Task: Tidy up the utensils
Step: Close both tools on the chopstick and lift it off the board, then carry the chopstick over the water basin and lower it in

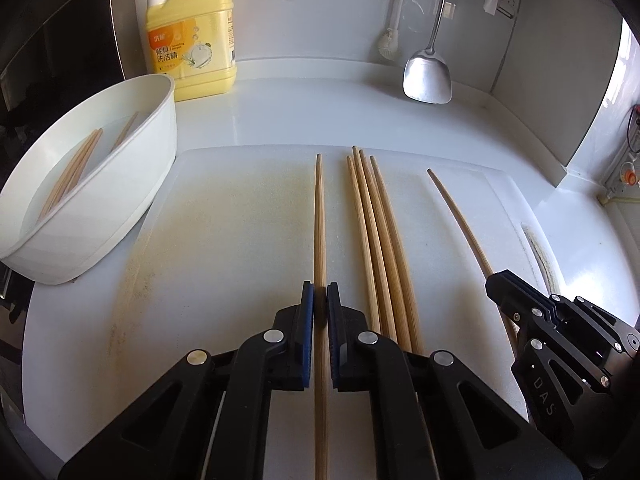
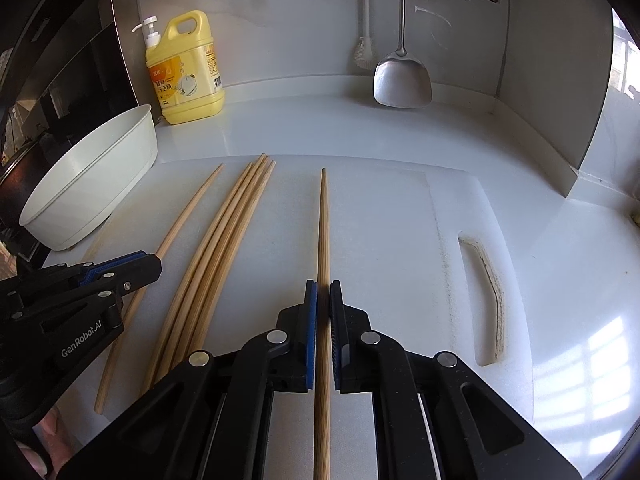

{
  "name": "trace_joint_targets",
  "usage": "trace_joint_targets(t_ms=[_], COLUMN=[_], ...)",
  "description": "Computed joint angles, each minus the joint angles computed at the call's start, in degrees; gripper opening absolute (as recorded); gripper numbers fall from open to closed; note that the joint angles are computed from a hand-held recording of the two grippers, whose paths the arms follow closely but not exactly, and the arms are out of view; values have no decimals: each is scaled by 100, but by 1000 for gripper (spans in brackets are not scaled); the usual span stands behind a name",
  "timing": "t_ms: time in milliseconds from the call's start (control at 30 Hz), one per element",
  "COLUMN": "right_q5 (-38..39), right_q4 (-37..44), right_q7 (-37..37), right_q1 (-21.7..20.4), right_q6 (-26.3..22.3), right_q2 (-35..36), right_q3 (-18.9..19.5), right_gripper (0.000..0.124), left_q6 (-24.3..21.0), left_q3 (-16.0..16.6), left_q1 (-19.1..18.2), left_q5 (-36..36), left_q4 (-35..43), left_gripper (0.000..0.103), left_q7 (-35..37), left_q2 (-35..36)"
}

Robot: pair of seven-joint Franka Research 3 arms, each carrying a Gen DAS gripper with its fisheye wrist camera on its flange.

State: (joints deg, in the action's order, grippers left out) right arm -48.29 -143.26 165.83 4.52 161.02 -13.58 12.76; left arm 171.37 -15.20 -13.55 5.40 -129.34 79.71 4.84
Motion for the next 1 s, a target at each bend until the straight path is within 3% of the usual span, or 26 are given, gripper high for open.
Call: trace_joint_targets(t_ms=[200,467,567,767,867,1000], right_q5=[526,1631,1698,1514,984,1050], right_q4=[-6,447,849,2048,2958,4252], right_q7=[-501,-1780,-2024,-1966,-1550,-1532], right_q1=[45,154,93,321,540,972], right_q6=[65,56,-32,-109,-334,-606], right_q2=[-338,-499,-353,593,1343,2394], right_q3=[-26,53,230,303,300,163], right_gripper=[6,6,6,6,6,6], left_q6=[-336,-919,-989,-1036,-998,-1335], left_q3=[5,373,544,988,1190,1250], left_q1=[-44,-170,-99,128,264,664], left_q5=[-539,-729,-700,-1072,-1523,-2225], left_q4=[-49,-54,-22,280,646,1427], left_gripper=[7,7,7,7,7,7], left_q7=[338,286,294,841,1538,2468], left_q2=[-501,-1289,-1462,-1402,-1089,-444])
